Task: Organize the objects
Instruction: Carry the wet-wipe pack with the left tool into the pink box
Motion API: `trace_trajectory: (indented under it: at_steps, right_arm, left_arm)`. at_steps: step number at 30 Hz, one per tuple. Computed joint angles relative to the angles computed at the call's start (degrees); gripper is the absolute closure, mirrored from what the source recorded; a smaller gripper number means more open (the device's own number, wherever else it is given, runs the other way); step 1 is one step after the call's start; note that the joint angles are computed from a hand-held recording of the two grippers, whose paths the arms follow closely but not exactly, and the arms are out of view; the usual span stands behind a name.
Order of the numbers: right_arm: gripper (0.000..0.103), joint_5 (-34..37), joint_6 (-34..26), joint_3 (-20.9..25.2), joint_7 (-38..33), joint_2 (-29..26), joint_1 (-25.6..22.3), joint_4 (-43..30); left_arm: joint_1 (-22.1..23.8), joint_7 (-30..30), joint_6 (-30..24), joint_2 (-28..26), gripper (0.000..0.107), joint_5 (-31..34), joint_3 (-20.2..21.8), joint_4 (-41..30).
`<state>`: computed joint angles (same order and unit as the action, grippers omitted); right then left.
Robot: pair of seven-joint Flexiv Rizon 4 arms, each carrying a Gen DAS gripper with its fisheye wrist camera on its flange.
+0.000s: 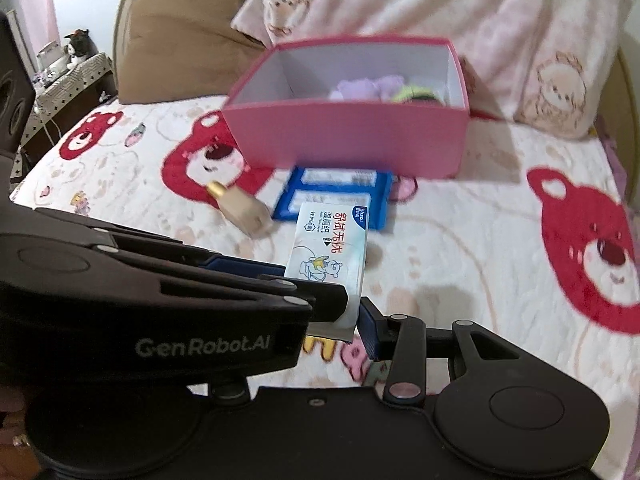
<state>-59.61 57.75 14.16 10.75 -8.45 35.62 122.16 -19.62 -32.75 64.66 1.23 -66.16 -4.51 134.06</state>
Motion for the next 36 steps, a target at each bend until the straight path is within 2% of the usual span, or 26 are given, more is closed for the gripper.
trace_trajectory:
  at_steps: [6,12,15,18,22,26,30,33,36]
  right_arm:
    - [0.056,1.33,-1.92,-0.27,-7.7,0.43,-0.36,-4.47]
    - [0.056,3.04,-2.39,-1.76,-15.67,-1.71,-1.36,-11.11]
    - [0.056,8.84,-4.37,-2.04,-26.78,-4.68,-1.69,-16.77]
    - [0.056,15.63,-9.11,-2.4,-37.9,-7.8,-1.36,-23.46]
    - [0.056,22.36,-11.73,-3.8,-45.98,-11.66,-1.58,-30.03]
    - [0.056,24.57,-8.95,-6.23,-47.09,-14.49,-2.39,-31.37]
    - [0.056,27.04,-2.85,-8.53,-42.98,-17.62,-3.65,-31.02]
    - [0.056,27.59,-2.17,-9.92,-41.64,-20.67,-3.67,-32.52]
    - [0.056,31.1,-1.31,-9.73,-41.32,-22.83,-5.03,-33.7]
  left_arm:
    - [2.28,-0.85,-3.38,0.97,0.074,1.78,1.46,-4.15]
    - [5.51,-2.78,-5.57,-1.96,0.074,4.78,1.75,-11.44]
    - [7.73,-6.13,-7.86,-5.03,0.075,8.81,1.52,-16.31]
    - [10.31,-9.29,-11.91,-8.69,0.075,10.5,0.89,-21.68]
    - [12.6,-12.8,-13.87,-14.31,0.075,12.79,-0.65,-28.25]
    - [14.47,-15.0,-15.37,-21.19,0.075,14.41,-2.92,-34.36]
    - [15.13,-18.25,-14.48,-27.8,0.075,18.17,-4.45,-40.0]
    - [15.34,-20.9,-13.88,-32.36,0.074,21.45,-5.47,-43.96]
    - [15.92,-22.4,-13.06,-35.93,0.073,22.38,-7.18,-46.19]
